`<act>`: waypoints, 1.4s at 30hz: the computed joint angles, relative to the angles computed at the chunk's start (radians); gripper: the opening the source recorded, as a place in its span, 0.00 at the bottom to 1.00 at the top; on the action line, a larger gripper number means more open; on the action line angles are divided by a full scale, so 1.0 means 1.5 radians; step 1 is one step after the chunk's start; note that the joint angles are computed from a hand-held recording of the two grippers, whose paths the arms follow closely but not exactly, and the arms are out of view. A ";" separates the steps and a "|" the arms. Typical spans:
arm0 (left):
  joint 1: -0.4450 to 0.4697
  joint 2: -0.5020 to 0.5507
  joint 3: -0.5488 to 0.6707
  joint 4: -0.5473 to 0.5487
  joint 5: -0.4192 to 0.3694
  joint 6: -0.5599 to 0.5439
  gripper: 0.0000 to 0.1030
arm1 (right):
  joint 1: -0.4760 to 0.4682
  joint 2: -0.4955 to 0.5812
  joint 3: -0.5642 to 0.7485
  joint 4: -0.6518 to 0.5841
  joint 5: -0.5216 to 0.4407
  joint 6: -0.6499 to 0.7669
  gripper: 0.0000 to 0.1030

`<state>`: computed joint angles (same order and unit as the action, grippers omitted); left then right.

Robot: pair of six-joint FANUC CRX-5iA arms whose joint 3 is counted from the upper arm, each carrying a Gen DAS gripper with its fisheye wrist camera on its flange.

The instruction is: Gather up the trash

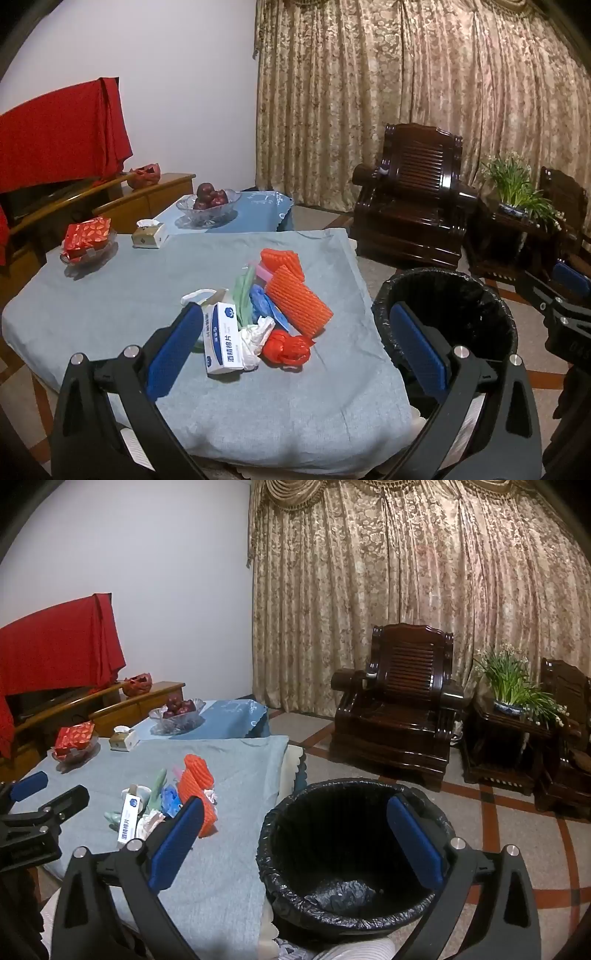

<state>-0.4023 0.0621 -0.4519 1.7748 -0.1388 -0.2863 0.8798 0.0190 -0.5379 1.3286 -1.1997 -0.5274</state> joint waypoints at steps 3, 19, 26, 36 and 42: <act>-0.015 -0.001 0.000 0.050 0.015 -0.042 0.95 | 0.000 -0.002 -0.001 0.000 0.003 0.000 0.94; -0.017 -0.001 0.001 0.060 0.016 -0.052 0.95 | -0.001 0.002 0.004 -0.007 0.005 0.007 0.94; -0.015 -0.002 0.000 0.054 0.014 -0.047 0.95 | -0.003 0.001 0.002 -0.007 0.008 0.007 0.94; -0.011 -0.001 0.000 0.038 0.010 -0.033 0.95 | -0.008 0.001 -0.001 -0.005 0.014 0.004 0.94; -0.012 -0.001 0.001 0.043 0.012 -0.037 0.95 | -0.012 0.006 -0.005 0.000 0.020 -0.006 0.94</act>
